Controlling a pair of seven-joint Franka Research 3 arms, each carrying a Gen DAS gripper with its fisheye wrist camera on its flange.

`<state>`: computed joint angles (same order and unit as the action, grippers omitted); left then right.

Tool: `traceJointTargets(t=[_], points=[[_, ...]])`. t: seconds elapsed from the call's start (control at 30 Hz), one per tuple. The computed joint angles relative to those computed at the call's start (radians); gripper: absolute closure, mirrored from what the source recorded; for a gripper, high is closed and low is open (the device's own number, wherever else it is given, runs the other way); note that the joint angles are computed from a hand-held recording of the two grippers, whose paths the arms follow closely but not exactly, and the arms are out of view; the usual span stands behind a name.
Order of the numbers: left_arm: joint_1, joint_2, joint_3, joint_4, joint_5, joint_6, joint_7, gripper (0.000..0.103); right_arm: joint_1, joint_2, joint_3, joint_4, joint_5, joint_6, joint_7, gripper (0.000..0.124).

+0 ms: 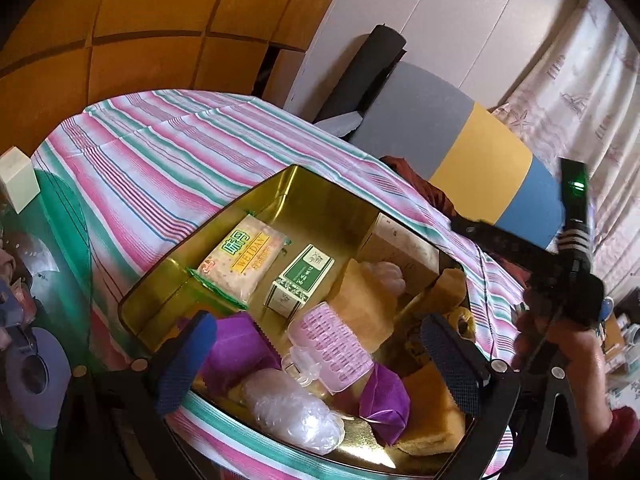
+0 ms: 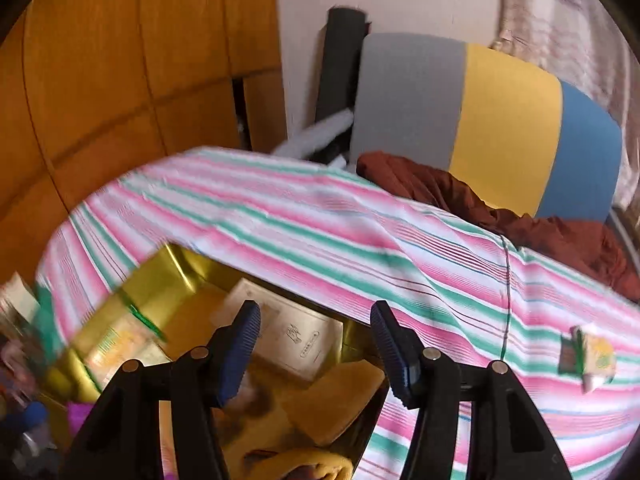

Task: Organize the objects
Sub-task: 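Carry the roller and box into the gold tray and open both tools, then grasp the white melamine sponge with the right tool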

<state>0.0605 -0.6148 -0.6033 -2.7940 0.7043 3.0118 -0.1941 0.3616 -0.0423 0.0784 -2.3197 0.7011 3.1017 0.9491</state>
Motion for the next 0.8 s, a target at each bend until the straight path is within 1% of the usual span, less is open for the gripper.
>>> traceJointTargets(t=[0.07, 0.13, 0.17, 0.2, 0.27, 0.37, 0.43, 0.53, 0.6, 0.67, 0.7, 0.73, 0.8], points=[[0.009, -0.003, -0.013, 0.003, 0.008, 0.007, -0.005, 0.000, -0.020, -0.036, -0.011, -0.041, -0.018, 0.017, 0.047, 0.066], [0.009, 0.007, -0.026, 0.015, 0.015, 0.003, -0.001, 0.000, -0.020, -0.070, -0.043, -0.078, 0.007, 0.010, 0.028, 0.065], [0.012, 0.012, -0.034, 0.021, 0.022, 0.006, -0.001, 0.000, -0.035, -0.083, -0.041, -0.097, -0.021, 0.008, 0.054, 0.065], [0.014, 0.017, -0.042, 0.027, 0.026, 0.006, -0.003, 0.000, -0.070, -0.099, -0.035, -0.128, -0.075, 0.007, 0.100, 0.065], [0.017, 0.030, -0.058, 0.043, 0.040, 0.010, -0.004, 0.000, -0.094, -0.122, -0.046, -0.171, -0.121, 0.008, 0.137, 0.065], [0.040, 0.048, -0.109, 0.077, 0.077, 0.022, -0.010, 0.000, -0.095, -0.144, -0.105, -0.228, -0.119, 0.012, 0.121, 0.065], [0.047, 0.068, -0.138, 0.106, 0.099, 0.016, -0.011, 0.000, -0.136, -0.150, -0.116, -0.262, -0.149, 0.008, 0.139, 0.065], [0.067, 0.108, -0.193, 0.156, 0.142, 0.016, -0.035, 0.000, -0.175, -0.153, -0.144, -0.291, -0.167, -0.001, 0.155, 0.065], [0.076, 0.140, -0.233, 0.198, 0.179, -0.004, -0.054, 0.000, -0.180, -0.150, -0.185, -0.306, -0.144, 0.003, 0.139, 0.065], [0.082, 0.166, -0.259, 0.228, 0.216, -0.018, -0.081, 0.000, -0.170, -0.150, -0.229, -0.312, -0.102, 0.001, 0.100, 0.065], [0.088, 0.184, -0.276, 0.248, 0.238, -0.021, -0.096, 0.000, -0.161, -0.145, -0.258, -0.310, -0.067, 0.001, 0.072, 0.065], [0.091, 0.202, -0.285, 0.265, 0.258, -0.023, -0.108, 0.000, -0.134, -0.139, -0.297, -0.303, -0.008, 0.000, 0.021, 0.065], [0.093, 0.246, -0.308, 0.308, 0.299, -0.042, -0.124, 0.000, -0.119, -0.122, -0.332, -0.276, 0.081, -0.009, -0.056, 0.065]])
